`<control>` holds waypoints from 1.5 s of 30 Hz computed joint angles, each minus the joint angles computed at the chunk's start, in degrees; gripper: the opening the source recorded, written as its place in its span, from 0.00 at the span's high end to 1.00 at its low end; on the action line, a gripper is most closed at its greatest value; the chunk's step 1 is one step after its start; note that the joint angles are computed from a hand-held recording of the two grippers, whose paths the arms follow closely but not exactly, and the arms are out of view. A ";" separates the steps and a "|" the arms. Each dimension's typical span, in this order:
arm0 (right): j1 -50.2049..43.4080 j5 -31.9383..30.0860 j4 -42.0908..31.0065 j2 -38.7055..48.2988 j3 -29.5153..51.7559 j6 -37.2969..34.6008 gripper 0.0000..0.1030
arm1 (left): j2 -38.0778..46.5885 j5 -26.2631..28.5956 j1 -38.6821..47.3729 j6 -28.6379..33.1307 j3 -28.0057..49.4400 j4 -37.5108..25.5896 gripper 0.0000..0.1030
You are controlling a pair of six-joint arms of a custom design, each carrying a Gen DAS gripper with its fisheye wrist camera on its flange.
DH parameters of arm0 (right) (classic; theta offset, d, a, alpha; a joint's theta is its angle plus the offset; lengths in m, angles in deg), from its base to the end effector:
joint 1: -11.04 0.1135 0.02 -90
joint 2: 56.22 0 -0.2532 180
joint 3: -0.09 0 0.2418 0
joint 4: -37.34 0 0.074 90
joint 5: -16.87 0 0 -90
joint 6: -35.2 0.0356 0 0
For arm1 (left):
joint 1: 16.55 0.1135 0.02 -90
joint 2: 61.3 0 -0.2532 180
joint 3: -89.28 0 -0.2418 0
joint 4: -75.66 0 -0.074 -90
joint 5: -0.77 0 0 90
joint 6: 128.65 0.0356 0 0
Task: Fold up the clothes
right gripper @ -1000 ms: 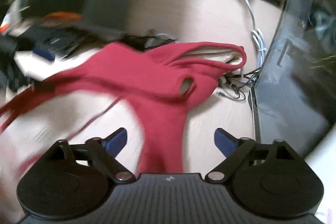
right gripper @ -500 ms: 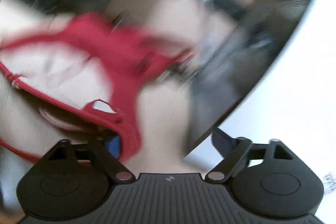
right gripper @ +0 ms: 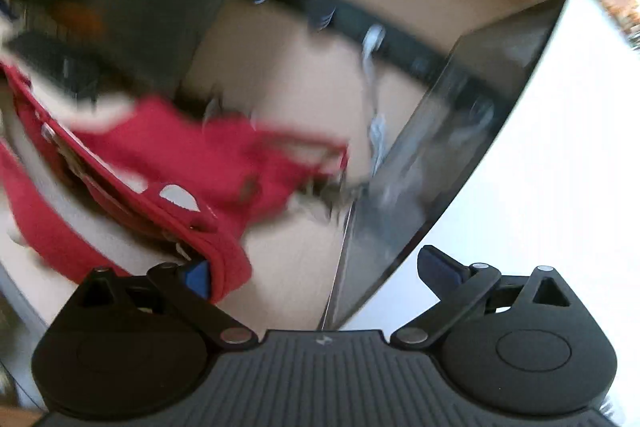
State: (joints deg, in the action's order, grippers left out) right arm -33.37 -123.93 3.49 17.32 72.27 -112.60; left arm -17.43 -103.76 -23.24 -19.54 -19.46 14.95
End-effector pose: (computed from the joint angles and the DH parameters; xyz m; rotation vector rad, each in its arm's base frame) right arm 0.2113 -0.1684 0.2949 -0.6832 1.8253 -0.1991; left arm 0.1429 -0.0078 0.3406 0.3363 2.1316 0.3984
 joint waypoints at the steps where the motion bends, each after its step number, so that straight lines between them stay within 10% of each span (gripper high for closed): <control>1: -2.11 -2.86 -2.64 -0.40 1.75 -0.58 0.04 | -1.32 2.72 1.80 -0.17 1.48 -2.92 0.00; 7: -14.27 -4.42 -41.83 -0.49 11.44 -33.91 0.04 | -7.64 5.53 -0.28 -3.50 9.73 -26.39 0.00; 10: -14.92 -0.68 -53.54 2.98 18.60 -40.14 0.04 | -5.33 21.14 15.23 10.43 14.46 -32.13 0.00; 15: 0.31 4.26 -35.39 2.74 17.39 -17.52 0.04 | 13.41 32.85 22.23 19.50 19.82 -21.98 0.00; 18: 15.00 19.84 -13.38 3.55 10.42 8.22 0.02 | 30.95 35.88 20.89 3.84 24.07 -10.62 0.00; 21: 26.90 35.95 -10.25 11.28 12.60 20.42 0.02 | 43.08 41.81 22.23 -12.95 29.97 -8.71 0.00; 26: 23.66 27.43 -11.25 8.06 13.16 22.22 0.02 | 41.54 47.60 25.43 -14.65 28.53 -5.52 0.00; 32: 6.96 0.95 -15.00 5.77 15.04 17.81 0.05 | 29.54 60.50 31.93 -6.94 15.82 -4.58 0.00; 37: 10.89 1.57 -29.20 11.92 16.63 4.41 0.47 | 24.29 58.44 23.45 -14.32 2.34 4.84 0.00; 45: 17.53 -2.03 -23.56 10.10 14.07 8.24 0.50 | 19.00 51.47 13.66 -20.42 -1.57 13.96 0.00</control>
